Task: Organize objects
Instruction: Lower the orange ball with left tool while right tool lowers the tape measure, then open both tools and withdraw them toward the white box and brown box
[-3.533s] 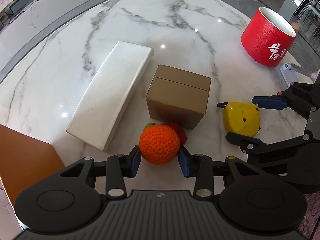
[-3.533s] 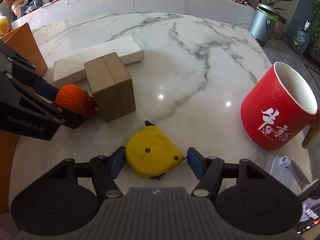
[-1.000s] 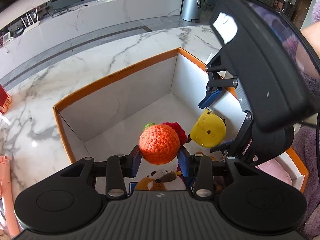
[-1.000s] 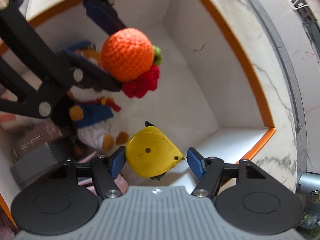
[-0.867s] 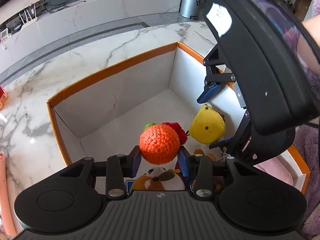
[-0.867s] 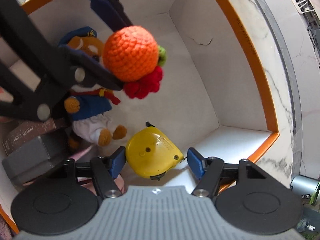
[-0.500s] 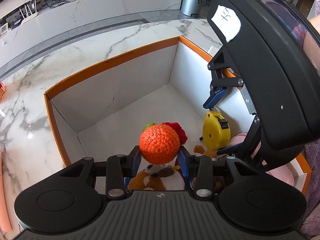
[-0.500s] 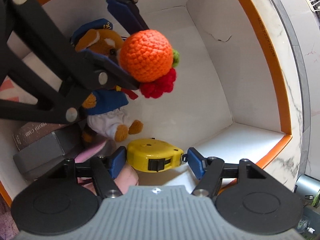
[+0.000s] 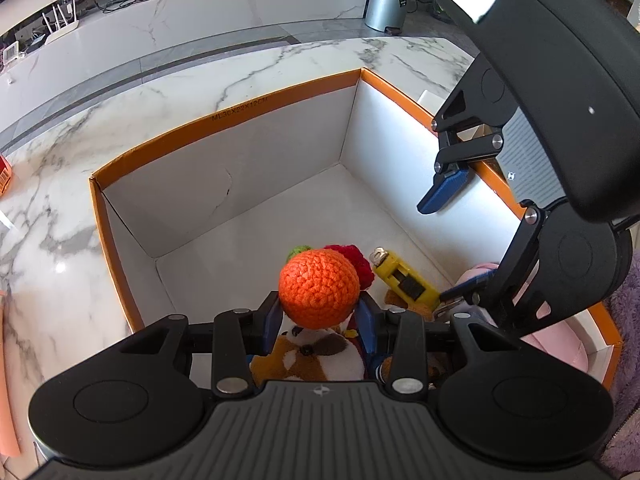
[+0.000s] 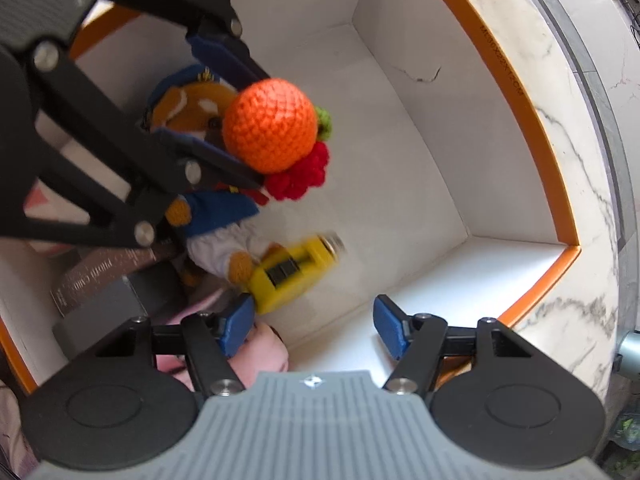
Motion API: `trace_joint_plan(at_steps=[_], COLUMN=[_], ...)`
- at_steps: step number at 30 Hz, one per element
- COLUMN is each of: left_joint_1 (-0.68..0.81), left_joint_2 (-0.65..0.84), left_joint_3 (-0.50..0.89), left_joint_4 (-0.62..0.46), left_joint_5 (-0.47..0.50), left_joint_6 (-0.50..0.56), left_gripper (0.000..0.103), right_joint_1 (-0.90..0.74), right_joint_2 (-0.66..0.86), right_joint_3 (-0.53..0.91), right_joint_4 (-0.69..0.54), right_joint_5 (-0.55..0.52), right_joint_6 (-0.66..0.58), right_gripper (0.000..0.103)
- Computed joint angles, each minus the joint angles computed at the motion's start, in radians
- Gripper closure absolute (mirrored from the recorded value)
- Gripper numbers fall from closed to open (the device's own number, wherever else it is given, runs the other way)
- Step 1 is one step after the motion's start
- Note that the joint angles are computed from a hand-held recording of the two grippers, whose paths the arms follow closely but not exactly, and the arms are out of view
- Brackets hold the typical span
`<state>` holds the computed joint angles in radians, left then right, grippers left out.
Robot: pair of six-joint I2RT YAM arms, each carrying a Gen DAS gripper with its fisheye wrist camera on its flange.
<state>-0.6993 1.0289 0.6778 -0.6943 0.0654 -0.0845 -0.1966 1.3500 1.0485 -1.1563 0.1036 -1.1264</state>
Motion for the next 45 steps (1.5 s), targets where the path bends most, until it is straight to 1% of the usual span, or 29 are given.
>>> trace_joint_plan(at_steps=[2, 4, 8, 9, 10, 11, 13, 17, 19, 22, 24, 25, 29, 31, 37, 41, 42, 45], left_joint_1=[-0.002, -0.007, 0.005, -0.001, -0.006, -0.009, -0.014, -0.006, -0.026, -0.019, -0.054, -0.085, -0.104, -0.125, -0.149, -0.170, -0.141, -0.163], left_joint_2=[-0.011, -0.021, -0.026, -0.031, -0.036, -0.044, -0.062, -0.094, -0.105, -0.130, -0.142, -0.119, -0.147, -0.164, -0.214, -0.247, -0.268, -0.268], left_joint_3=[-0.004, -0.005, -0.005, -0.008, -0.009, -0.011, -0.013, -0.013, -0.012, -0.008, -0.012, -0.005, -0.008, -0.010, -0.009, -0.005, -0.005, 0.005], left_joint_4=[-0.007, -0.020, -0.039, -0.046, -0.054, -0.062, -0.081, -0.115, -0.124, -0.146, -0.151, -0.134, -0.163, -0.180, -0.236, -0.270, -0.289, -0.300], left_joint_5=[0.001, 0.002, 0.010, 0.007, 0.005, 0.002, -0.004, 0.002, -0.008, -0.011, -0.034, -0.054, -0.066, -0.080, -0.091, -0.086, -0.061, -0.061], left_joint_6=[-0.003, -0.005, 0.015, 0.012, 0.011, 0.013, 0.016, 0.024, 0.007, 0.004, -0.026, -0.051, -0.061, -0.074, -0.096, -0.122, -0.100, -0.120], left_gripper=[0.057, 0.057, 0.057, 0.057, 0.057, 0.057, 0.057, 0.057, 0.057, 0.057, 0.057, 0.057, 0.057, 0.057, 0.057, 0.057, 0.057, 0.057], right_joint_1=[-0.019, -0.039, -0.064, -0.068, -0.072, -0.075, -0.075, -0.082, -0.093, -0.121, -0.137, -0.147, -0.179, -0.193, -0.258, -0.311, -0.334, -0.416], right_joint_2=[-0.004, -0.006, -0.015, -0.012, -0.007, -0.002, 0.004, 0.008, 0.003, 0.011, 0.026, 0.036, 0.075, 0.090, 0.128, 0.089, 0.073, 0.025], right_joint_3=[0.017, 0.044, 0.073, 0.078, 0.080, 0.079, 0.063, 0.022, 0.004, 0.006, 0.013, 0.021, 0.063, 0.079, 0.136, 0.154, 0.170, 0.223], right_joint_4=[-0.026, -0.055, -0.064, -0.063, -0.061, -0.057, -0.037, -0.001, 0.021, 0.036, 0.035, 0.027, -0.034, -0.070, -0.144, -0.161, -0.173, -0.204], right_joint_5=[-0.016, -0.039, -0.075, -0.083, -0.092, -0.097, -0.096, -0.092, -0.102, -0.136, -0.148, -0.158, -0.171, -0.160, -0.170, -0.201, -0.221, -0.286], right_joint_6=[-0.013, -0.023, -0.024, -0.019, -0.014, -0.011, -0.009, -0.040, -0.064, -0.072, -0.069, -0.067, -0.064, -0.064, -0.060, -0.101, -0.117, -0.163], right_gripper=[0.045, 0.052, 0.055, 0.058, 0.063, 0.065, 0.073, 0.078, 0.082, 0.083, 0.083, 0.083, 0.083, 0.086, 0.084, 0.084, 0.084, 0.083])
